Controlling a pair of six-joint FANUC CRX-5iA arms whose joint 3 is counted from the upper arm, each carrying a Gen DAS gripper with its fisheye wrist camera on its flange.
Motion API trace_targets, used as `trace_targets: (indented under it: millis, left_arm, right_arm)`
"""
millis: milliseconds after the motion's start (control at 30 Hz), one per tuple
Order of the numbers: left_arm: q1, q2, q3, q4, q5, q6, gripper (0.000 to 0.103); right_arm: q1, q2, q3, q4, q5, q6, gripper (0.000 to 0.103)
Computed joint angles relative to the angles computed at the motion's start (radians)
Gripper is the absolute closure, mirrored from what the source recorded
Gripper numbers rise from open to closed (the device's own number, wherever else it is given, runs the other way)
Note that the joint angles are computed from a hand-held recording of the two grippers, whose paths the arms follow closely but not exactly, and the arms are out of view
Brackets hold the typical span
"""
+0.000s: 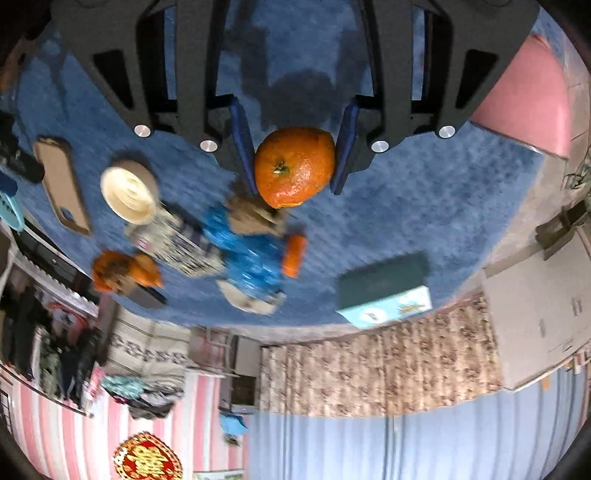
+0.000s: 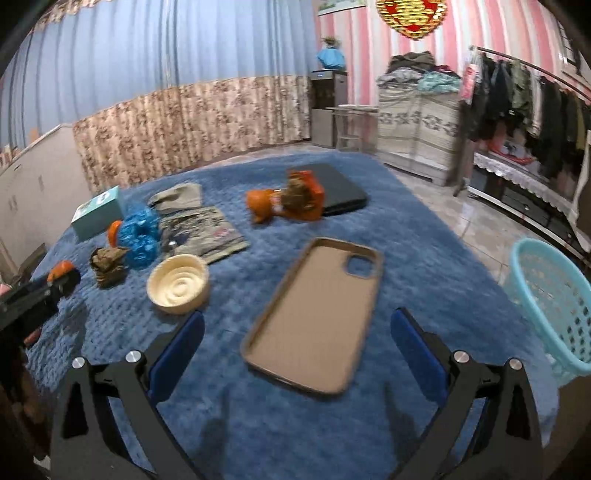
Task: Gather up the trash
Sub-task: 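Grasp the orange mandarin with the left tool while the right tool grasps the cream bowl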
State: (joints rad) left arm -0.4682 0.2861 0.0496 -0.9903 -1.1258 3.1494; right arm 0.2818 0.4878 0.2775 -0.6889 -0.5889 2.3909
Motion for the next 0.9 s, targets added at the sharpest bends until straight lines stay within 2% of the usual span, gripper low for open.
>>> trace_targets:
  millis: [333, 500, 733, 833, 900]
  left_arm:
    - [0.013, -0.016, -0.026, -0.013, -0.02, 0.09, 0.064]
    - [0.03, -0.032, -0.054, 0.002, 0.012, 0.126, 0.064]
    - [0.035, -0.031, -0.054, 0.008, 0.015, 0.127, 0.064]
    - [0.034, -0.031, -0.053, 0.01, 0.014, 0.124, 0.064]
    - [0.035, -0.028, -0.05, 0.012, 0.015, 0.118, 0.064]
  right_arm:
    - [0.077, 0.029, 0.031, 0.0, -0.055, 0.084, 0.005]
    - [0.116, 0.058, 0.065, 0.078, -0.072, 0.022, 0.005]
    - [0.152, 0.107, 0.123, 0.186, -0.103, -0.081, 0.005]
    - [0.163, 0.116, 0.128, 0.218, -0.111, -0.102, 0.013]
    - [0.159, 0.125, 0.146, 0.21, -0.143, -0.094, 0.034]
